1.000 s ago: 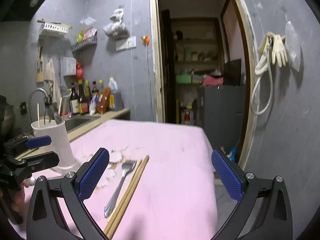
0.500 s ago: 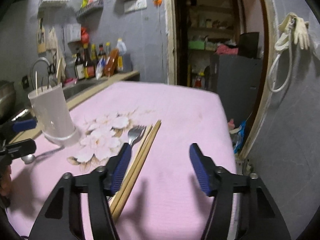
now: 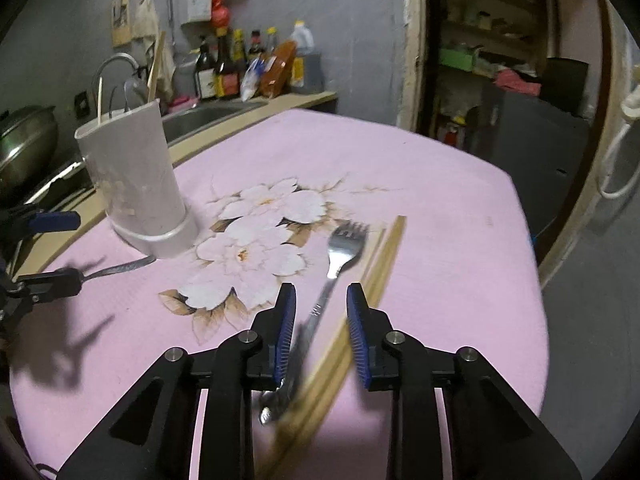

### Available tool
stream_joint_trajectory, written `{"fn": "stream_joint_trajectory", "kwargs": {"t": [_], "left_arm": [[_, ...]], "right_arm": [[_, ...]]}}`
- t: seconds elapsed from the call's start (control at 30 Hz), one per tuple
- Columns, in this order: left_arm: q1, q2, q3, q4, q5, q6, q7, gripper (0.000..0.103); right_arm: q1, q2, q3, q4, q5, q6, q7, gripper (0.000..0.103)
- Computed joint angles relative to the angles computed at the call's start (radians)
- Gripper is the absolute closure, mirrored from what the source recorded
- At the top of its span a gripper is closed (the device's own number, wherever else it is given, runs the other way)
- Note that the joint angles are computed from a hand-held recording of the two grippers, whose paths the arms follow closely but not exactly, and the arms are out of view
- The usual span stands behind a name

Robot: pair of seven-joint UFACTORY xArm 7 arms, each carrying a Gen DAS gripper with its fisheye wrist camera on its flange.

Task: Organize utensils

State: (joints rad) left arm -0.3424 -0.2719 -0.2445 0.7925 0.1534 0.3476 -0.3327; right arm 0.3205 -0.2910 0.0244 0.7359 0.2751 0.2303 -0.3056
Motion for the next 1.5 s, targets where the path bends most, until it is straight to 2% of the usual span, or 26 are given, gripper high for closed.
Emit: {"fn": "stream_joint_trajectory", "kwargs": {"t": [0.17, 0.27, 0.3, 0.47, 0.5, 0.57, 0.63, 0.73, 0.83, 0.97, 1.13, 1.2, 1.3, 1.5], "left_arm": [[-0.045, 0.032, 0.057, 0.034, -0.113, 0.101, 0.134, 0.049], [-0.039, 0.056, 0.062, 0.064, -0.143, 0.184, 0.171, 0.058], [-0.038, 0.066, 0.068, 0.074, -0.161, 0.21, 0.184, 0.058], [-0.038, 0.078, 0.087, 0.098, -0.255, 0.248, 0.27, 0.068], [-0.036, 0.082, 0.086, 0.105, -0.262, 0.258, 0.277, 0.072], [-0.029, 0.09, 0.083, 0.12, -0.266, 0.273, 0.28, 0.088], [-0.023, 0.096, 0.079, 0.131, -0.268, 0.283, 0.275, 0.092], [-0.018, 0.09, 0.075, 0.126, -0.277, 0.283, 0.259, 0.092], [-0.02, 0.078, 0.072, 0.109, -0.294, 0.261, 0.239, 0.093], [-0.04, 0.075, 0.085, 0.1, -0.384, 0.227, 0.247, 0.096], [-0.058, 0.07, 0.09, 0.09, -0.46, 0.205, 0.263, 0.098], [-0.064, 0.073, 0.098, 0.105, -0.483, 0.238, 0.296, 0.098], [-0.053, 0.087, 0.091, 0.146, -0.457, 0.304, 0.289, 0.097], [-0.034, 0.131, 0.095, 0.236, -0.447, 0.434, 0.348, 0.097]], "right_arm": [[-0.013, 0.082, 0.001, 0.091, 0.013, 0.072, 0.0, 0.081], [-0.058, 0.12, 0.034, 0.133, -0.042, 0.114, 0.063, 0.081], [-0.066, 0.13, 0.039, 0.144, -0.052, 0.125, 0.075, 0.081], [-0.104, 0.181, 0.065, 0.2, -0.144, 0.152, 0.157, 0.081], [-0.106, 0.188, 0.066, 0.209, -0.149, 0.158, 0.161, 0.081], [-0.11, 0.214, 0.069, 0.237, -0.169, 0.166, 0.174, 0.081], [-0.111, 0.235, 0.069, 0.26, -0.165, 0.175, 0.172, 0.081], [-0.11, 0.247, 0.069, 0.275, -0.137, 0.199, 0.146, 0.082], [-0.109, 0.244, 0.072, 0.26, -0.121, 0.187, 0.132, 0.09], [-0.094, 0.211, 0.069, 0.23, -0.02, 0.19, 0.059, 0.096], [-0.053, 0.139, 0.052, 0.163, 0.124, 0.2, -0.046, 0.097], [-0.032, 0.105, 0.037, 0.135, 0.193, 0.209, -0.087, 0.098], [-0.004, 0.051, 0.018, 0.091, 0.268, 0.223, -0.132, 0.098], [0.024, 0.013, 0.002, 0.061, 0.313, 0.235, -0.161, 0.098]]}}
